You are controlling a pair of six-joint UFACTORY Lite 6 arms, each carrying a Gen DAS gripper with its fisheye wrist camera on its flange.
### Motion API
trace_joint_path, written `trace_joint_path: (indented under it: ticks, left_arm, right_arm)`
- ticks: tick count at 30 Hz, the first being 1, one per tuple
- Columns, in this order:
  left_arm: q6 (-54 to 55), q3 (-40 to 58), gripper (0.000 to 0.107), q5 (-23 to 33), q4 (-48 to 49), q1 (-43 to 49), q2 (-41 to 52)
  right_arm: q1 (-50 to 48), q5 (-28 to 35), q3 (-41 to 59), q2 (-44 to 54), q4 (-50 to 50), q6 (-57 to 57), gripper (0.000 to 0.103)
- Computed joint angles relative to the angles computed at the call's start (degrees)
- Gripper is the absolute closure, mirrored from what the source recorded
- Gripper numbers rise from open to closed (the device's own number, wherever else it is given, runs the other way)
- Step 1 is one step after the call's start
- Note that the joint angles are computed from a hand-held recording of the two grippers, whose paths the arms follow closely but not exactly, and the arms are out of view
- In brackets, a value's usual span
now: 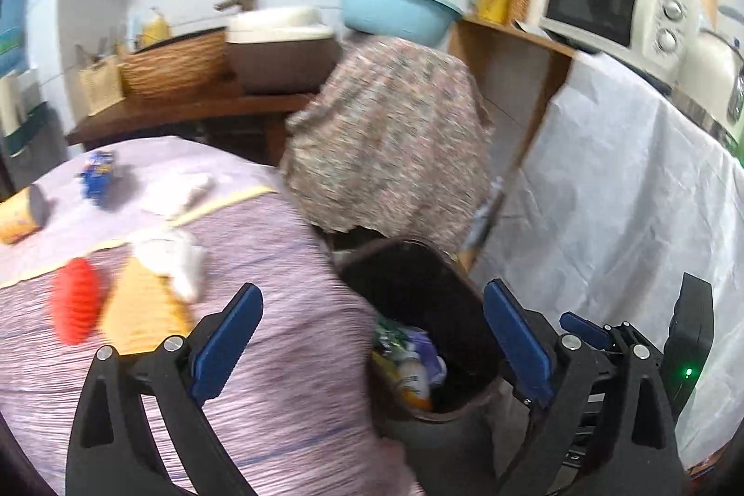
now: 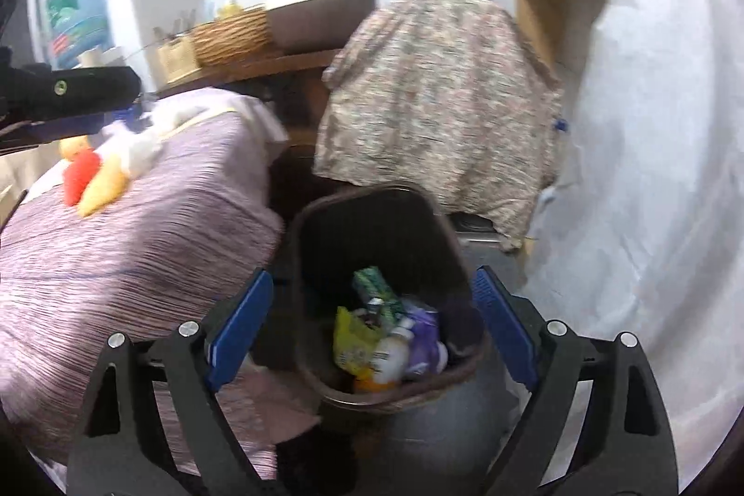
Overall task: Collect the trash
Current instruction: 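Move both open tools back over the table to the mesh nets, then grasp the red mesh net with the left tool while the right tool grasps the yellow mesh net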
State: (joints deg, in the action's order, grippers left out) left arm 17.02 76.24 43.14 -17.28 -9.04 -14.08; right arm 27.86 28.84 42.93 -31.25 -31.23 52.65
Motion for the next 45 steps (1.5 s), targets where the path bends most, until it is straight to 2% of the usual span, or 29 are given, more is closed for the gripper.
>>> trace_joint_path:
  ticks: [3,9,13,15,20,29,32,34,37,40,45]
  left_arm:
    - [6.63,-0.52,0.012,1.67,-3.26,7.26,-1.55]
    - [19.76,1.63,0.012,6.4,-11.6,24.7,0.69]
    - [25.97,3.69,0.012,7.24,-14.42,34.37,4.54]
    - [27.66,5.52,0.012,6.89,-14.45,37.45,7.82]
    - [26.51,8.58,0.014,3.07,-9.06,38.33,14.66]
    - [21.61,15.63,0.032,0.79,-2.74,36.59,25.38]
    - [20.37,17.27,0.047,0.9,-1.68,36.06,27.84]
    - [21.02,18.29,0.068,2.11,-3.33,36.88,28.99]
    - [22.8,18.54,0.079,3.62,-7.05,38.92,28.69]
    - [24.83,19.12,0.082,5.5,-9.69,40.92,27.94]
    - [28.53,19.28,0.082,9.19,-13.73,44.49,25.78]
  right_arm:
    - [2.08,-0.62,2.93,2.92,0.57,-0.25,0.016]
    - [9.92,-1.57,15.6,13.7,0.55,-1.37,0.015]
    - [12.71,-2.69,25.02,21.6,6.39,-7.96,0.015]
    - [14.51,-2.12,30.01,25.83,7.26,-9.46,0.015]
    - [17.34,-0.69,38.02,32.58,9.04,-11.59,0.015]
    - [19.79,2.03,45.31,38.56,11.53,-14.49,0.015]
    - [19.24,1.92,47.37,40.39,15.78,-17.88,0.015]
    - [19.1,2.06,49.46,42.27,18.0,-19.71,0.015]
    - [18.64,2.09,52.7,45.26,22.26,-23.04,0.015]
    - [17.81,3.2,58.67,50.49,27.4,-27.59,0.015]
    - [17.45,8.51,72.47,61.22,28.09,-29.5,0.015]
